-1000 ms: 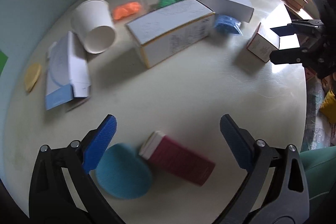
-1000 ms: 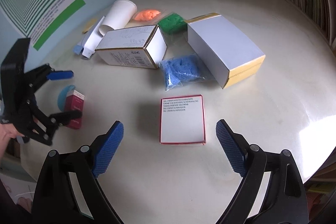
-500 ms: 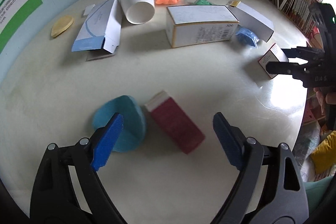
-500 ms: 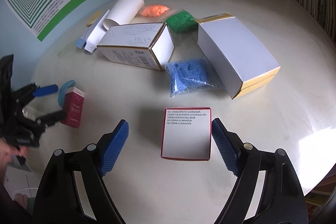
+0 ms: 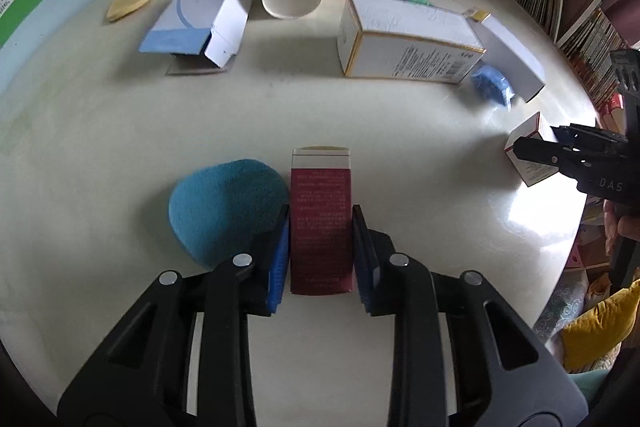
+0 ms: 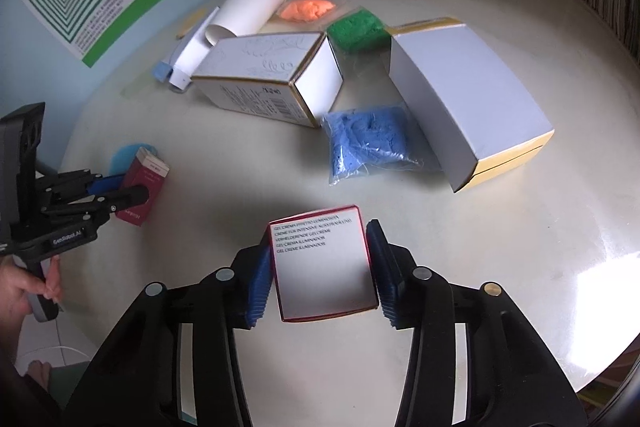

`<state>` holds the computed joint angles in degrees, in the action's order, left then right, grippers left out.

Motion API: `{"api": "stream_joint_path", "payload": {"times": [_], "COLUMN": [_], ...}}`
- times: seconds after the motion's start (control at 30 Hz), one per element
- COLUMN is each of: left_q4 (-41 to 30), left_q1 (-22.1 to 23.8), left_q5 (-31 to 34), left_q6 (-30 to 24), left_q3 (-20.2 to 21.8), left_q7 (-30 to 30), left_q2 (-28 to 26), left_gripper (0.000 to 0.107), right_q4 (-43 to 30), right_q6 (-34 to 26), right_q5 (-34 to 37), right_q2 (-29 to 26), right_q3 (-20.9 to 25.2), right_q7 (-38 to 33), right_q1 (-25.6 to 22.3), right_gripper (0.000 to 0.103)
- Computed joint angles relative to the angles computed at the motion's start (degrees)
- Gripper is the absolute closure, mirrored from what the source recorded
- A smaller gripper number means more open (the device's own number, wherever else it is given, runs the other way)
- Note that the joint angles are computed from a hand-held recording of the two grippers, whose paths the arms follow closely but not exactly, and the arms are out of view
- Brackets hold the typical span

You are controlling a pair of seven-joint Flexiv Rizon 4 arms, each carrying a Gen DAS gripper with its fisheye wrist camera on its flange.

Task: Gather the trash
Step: 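Grasp the red box with the left tool while right tool grasps the white card, then carry the red box and white card with both tools to the trash bin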

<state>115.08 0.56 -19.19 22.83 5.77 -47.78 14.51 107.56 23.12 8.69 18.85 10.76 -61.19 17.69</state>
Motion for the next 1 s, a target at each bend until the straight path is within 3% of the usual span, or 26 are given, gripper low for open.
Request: {"api": "stream_joint_path", "payload": {"times": [0.37, 0.63, 0.87, 1.0], "left_q4": [-2.82, -4.01, -3.13, -1.8], "left_q1": [-1.98, -6.81, -12.92, -17.09], "left_q5": [-0.86, -1.57, -2.67, -3.44], "left_q6": [-1.85, -2.82, -5.46, -6.08], "left_q3": [-0.97, -3.66, -6.89, -9.02], "left_q7": [2.37, 6.22, 8.83, 10.19], "left_q2": [1.78, 2.24, 3.77, 4.36], "left_gripper": [0.081, 0.081, 0.081, 0.081], "right_q4": [0.85, 4.66, 8.22, 9.68], "right_q6": [0.56, -1.8, -8.99, -15.96], "right_q5": [2.02, 2.82, 1.2, 0.26], "right_q2": [5.95, 16.55, 28.48, 36.2], "right_q3": [-0.97, -1.39, -1.06, -0.64], "right_q7": [0.25, 4.66, 12.49, 17.94], "right_q1": [-0.82, -3.36, -7.42, -10.14], "right_gripper": [0.059, 0.059, 0.059, 0.059]}}
